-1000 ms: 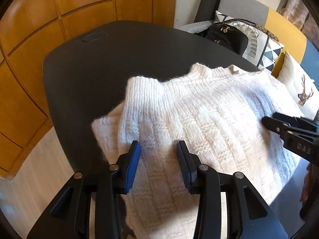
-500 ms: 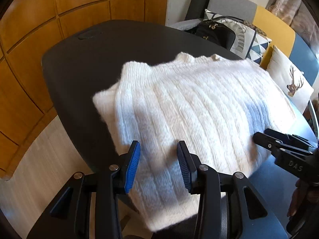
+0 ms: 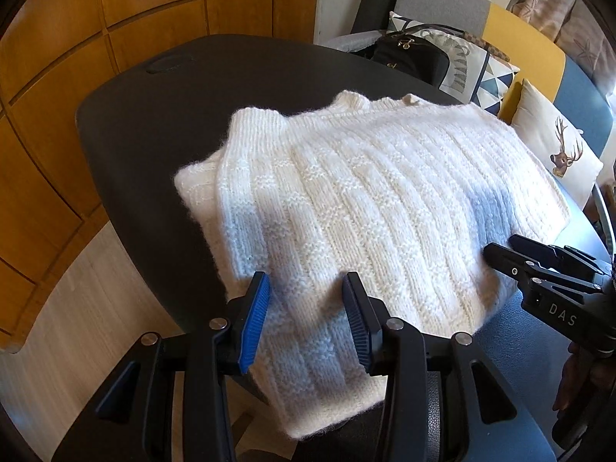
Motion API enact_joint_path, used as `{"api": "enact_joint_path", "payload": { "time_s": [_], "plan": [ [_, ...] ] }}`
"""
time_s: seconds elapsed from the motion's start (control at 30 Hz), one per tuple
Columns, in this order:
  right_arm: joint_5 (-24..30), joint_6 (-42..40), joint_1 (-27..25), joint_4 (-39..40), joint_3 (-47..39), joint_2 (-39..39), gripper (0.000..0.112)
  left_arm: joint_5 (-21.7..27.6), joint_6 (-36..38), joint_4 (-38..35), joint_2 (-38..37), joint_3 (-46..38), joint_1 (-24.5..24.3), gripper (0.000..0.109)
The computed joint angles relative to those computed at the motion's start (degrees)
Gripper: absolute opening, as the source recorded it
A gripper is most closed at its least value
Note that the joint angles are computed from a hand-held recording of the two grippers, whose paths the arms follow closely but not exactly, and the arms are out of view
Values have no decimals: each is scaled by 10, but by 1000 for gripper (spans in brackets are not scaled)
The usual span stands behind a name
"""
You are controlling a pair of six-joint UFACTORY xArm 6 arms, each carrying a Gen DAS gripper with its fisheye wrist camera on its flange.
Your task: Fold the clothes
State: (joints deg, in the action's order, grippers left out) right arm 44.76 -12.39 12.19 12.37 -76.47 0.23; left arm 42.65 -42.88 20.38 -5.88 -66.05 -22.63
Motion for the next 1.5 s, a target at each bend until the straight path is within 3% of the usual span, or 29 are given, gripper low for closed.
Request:
{"api": "enact_joint_path", "payload": {
  "time_s": [0.2,0.33,0.43,0.57,0.87,1.17,1.3,1.43,1.5],
  "plan": [
    [-5,1,0,3,6,-3,45,-7,-20,15,-9,10,-4,44],
    [-11,5,-15,52,5,-16,45,-11,-22,30,-28,33,-20,44],
    [-1,16,-22,36,4,-10,44,-9,-29,48,-23,39,-30,46],
    [1,34,-11,-8,2,-9,44,-12,-30,34,-24,38,-26,46],
    [-59,102,27,-157,22,-41,44,4,-24,6,-23,28,-25,46],
    [-63,99,17,-151,16,-33,44,1,-39,15,-37,31,-26,46],
    [-62,119,-22,-110,-6,-5,44,19,-14,-5,-22,22,-26,47],
    [24,117,-51,-88,-56,47,44,14,-10,-4,-24,23,-26,48],
    [15,84,-58,-56,-52,42,44,-17,-15,-7,-37,32,-18,48]
  ]
}}
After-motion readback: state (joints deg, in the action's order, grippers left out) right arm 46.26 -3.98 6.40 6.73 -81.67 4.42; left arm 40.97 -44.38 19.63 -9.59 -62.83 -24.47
